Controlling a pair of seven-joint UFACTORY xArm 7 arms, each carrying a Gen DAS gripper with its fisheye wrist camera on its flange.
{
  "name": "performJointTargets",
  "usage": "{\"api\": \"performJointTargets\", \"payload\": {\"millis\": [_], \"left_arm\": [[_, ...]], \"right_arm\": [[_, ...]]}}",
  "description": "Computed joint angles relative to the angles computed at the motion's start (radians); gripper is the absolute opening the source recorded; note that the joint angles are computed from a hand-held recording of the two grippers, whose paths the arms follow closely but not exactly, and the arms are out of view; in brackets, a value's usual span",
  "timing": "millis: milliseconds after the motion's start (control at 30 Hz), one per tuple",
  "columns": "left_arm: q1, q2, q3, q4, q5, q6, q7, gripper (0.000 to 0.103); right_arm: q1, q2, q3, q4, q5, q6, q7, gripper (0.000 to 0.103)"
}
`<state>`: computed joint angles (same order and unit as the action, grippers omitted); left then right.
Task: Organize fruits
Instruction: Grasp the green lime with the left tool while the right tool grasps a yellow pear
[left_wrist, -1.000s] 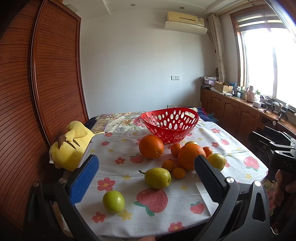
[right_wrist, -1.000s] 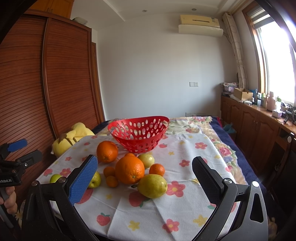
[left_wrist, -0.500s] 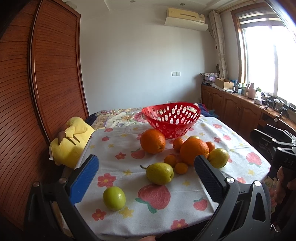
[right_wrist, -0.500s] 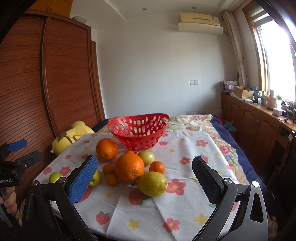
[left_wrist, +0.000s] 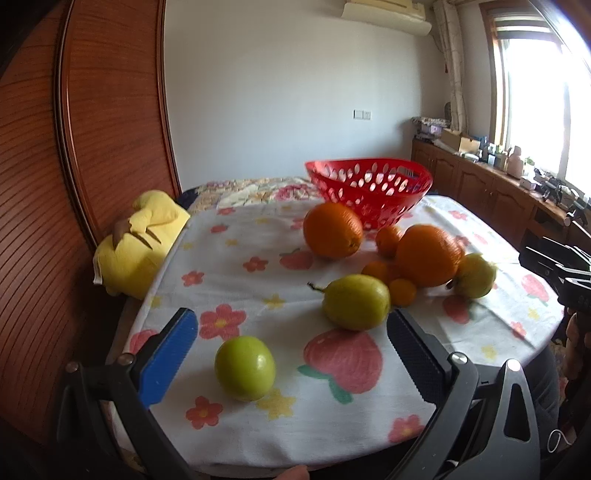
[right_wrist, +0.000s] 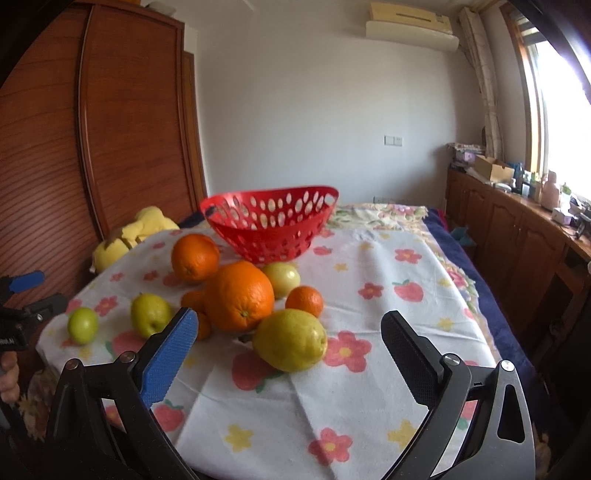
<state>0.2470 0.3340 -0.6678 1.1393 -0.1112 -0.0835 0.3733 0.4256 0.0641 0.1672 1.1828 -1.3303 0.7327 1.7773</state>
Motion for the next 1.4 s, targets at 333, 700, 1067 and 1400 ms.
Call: {"api": "performJointTargets", "payload": {"millis": [333, 700, 1067, 1400], "left_arm": [[-0.023, 0.082, 0.045, 0.080, -0.031, 0.072, 0.052, 0.101], [-0.078, 0.151, 0.111, 0.172, -0.155, 0.199, 0.160, 0.088], [-0.139, 0.153, 0.196, 0.209, -0.297, 0.280, 0.232, 0.066], [-0.210, 0.153, 0.272, 0.229, -0.399, 0.330, 0.312, 0.050]], "right_arm": [[-0.042, 0.077, -0.055, 0.021, 0.094, -0.157, -0.129, 0.096], [-0.028, 0.164, -0.114, 0.080, 0.203, -0.221, -0.252, 0.096], [-0.020, 0.184, -0.145, 0.096, 0.300, -0.248, -0.325, 0.096], [-0.015, 0.207, -0.156, 0.117, 0.392, -0.255, -0.408, 0.090]]}}
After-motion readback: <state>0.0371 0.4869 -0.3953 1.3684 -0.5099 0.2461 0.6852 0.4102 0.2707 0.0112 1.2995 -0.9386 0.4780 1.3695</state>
